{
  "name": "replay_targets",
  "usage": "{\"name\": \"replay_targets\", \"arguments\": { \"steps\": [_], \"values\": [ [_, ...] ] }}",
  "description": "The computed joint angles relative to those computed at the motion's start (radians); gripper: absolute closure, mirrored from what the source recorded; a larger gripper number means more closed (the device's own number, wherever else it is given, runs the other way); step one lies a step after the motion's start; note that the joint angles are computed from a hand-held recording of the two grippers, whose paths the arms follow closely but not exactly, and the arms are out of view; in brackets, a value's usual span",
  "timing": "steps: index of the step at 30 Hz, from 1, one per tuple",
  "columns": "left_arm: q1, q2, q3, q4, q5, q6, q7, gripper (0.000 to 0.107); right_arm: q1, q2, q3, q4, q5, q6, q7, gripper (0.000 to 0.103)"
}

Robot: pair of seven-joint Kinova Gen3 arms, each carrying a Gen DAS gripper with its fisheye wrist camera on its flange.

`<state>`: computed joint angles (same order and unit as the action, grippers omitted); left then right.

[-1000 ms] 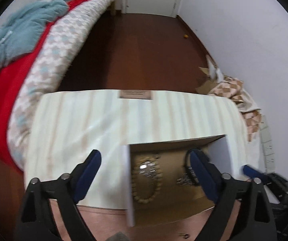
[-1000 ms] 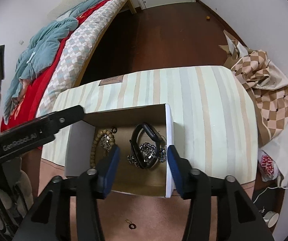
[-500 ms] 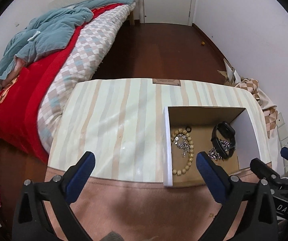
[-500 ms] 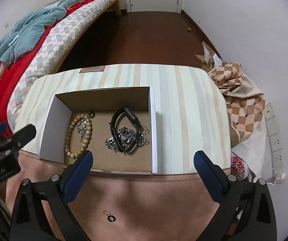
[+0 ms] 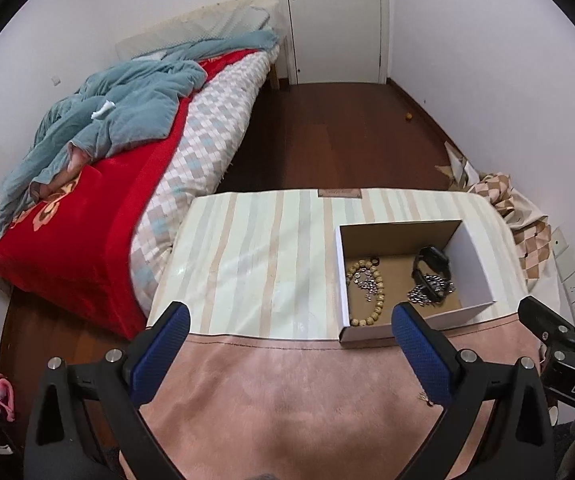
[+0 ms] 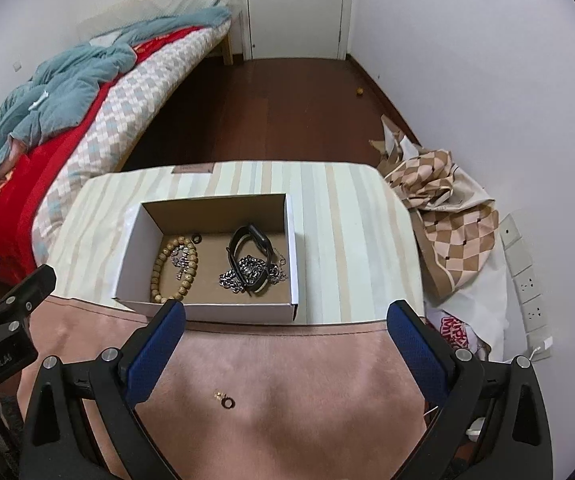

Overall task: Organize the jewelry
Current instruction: 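Grasp the small dark ring on the cloth with the right tool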

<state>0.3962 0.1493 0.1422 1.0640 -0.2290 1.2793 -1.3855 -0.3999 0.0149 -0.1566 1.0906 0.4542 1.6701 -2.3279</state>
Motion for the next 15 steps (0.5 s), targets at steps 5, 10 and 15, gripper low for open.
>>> {"name": "replay_targets", "arguments": {
  "steps": [5, 10, 15],
  "values": [
    [-0.006, -0.049, 0.01, 0.014, 0.015, -0.002, -0.009, 0.005, -0.047, -0.016, -0.041, -0.045, 0.078, 0.063, -0.03, 0.001],
    [-0.016, -0.088, 0.022, 0.047, 0.017, -0.01, 0.013, 0.005, -0.079, -0.035, -0.069, -0.074, 0.113, 0.099, -0.053, 0.001],
    [-0.017, -0.113, 0.038, 0.177, -0.036, -0.062, 0.077, 0.005, -0.04, -0.101, -0.065, 0.06, 0.004, 0.032, -0.105, 0.001]
  ]
}}
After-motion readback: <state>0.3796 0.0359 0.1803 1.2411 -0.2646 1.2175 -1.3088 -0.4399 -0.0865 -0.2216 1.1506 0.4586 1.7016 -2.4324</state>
